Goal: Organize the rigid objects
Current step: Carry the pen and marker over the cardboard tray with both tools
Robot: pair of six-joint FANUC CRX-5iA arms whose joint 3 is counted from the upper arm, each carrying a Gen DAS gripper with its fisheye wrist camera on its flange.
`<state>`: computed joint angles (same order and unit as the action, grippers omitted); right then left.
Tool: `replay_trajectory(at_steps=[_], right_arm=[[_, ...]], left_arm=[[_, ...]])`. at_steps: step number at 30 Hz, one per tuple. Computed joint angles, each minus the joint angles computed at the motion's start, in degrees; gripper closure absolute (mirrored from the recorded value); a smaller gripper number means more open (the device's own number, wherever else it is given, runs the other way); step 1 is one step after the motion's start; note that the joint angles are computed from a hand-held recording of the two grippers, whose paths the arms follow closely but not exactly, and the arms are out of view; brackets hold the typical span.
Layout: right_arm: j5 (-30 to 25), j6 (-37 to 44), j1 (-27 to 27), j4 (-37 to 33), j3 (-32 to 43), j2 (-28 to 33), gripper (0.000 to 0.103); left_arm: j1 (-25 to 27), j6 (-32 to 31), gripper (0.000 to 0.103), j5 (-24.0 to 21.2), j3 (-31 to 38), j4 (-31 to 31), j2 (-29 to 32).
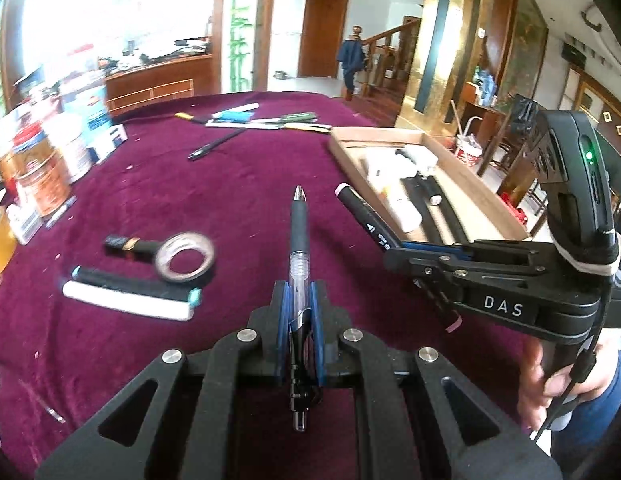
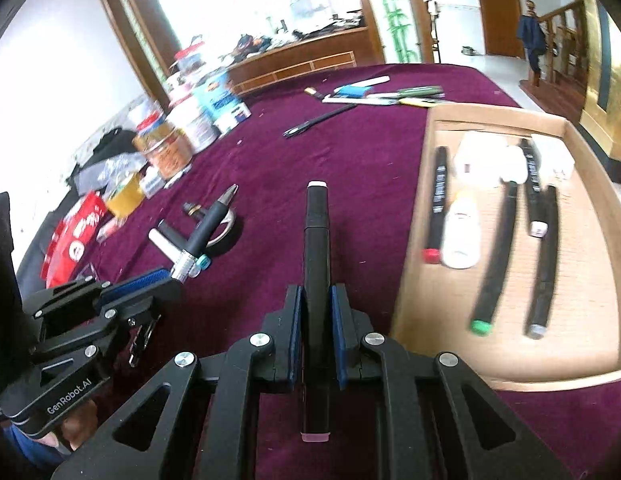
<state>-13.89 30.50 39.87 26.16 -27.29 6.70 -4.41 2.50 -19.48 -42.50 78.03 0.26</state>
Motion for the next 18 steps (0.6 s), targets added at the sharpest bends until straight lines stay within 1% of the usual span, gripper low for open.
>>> replay_trajectory(at_steps=[3, 6, 9, 12, 14, 18], right_arm=[[2.15, -3.86, -1.56, 3.46, -2.49, -1.48, 0.09], [4.25, -9.42, -3.93, 8.57, -5.19, -3.08, 0.09], [5.65, -17.15, -7.14, 15.95, -7.8, -4.78, 0.09], [4.83, -21.48, -9.87, 20.34, -9.11, -6.36, 0.09], [2.73, -22.59, -11.41, 21.85, -9.12, -6.81, 0.09], [-0.09, -28.43, -14.48, 27.32, -9.55, -6.06, 0.09]], left_arm=[[-0.16, 3.82, 0.095, -1.6, 1.86, -3.01, 1.16], [-0.28, 7.86, 0.095, -3.58, 4.05, -6.62, 2.43], [-1.26, 11.26, 0.095, -5.15, 6.53, -9.61, 3.79], [-3.13, 13.17, 0.095, -6.31, 8.9, -10.63, 5.25], [-4.82, 14.42, 0.095, -6.75, 10.79, -10.76, 6.77], [-7.14, 19.0, 0.095, -8.81, 15.24, -12.33, 11.23]])
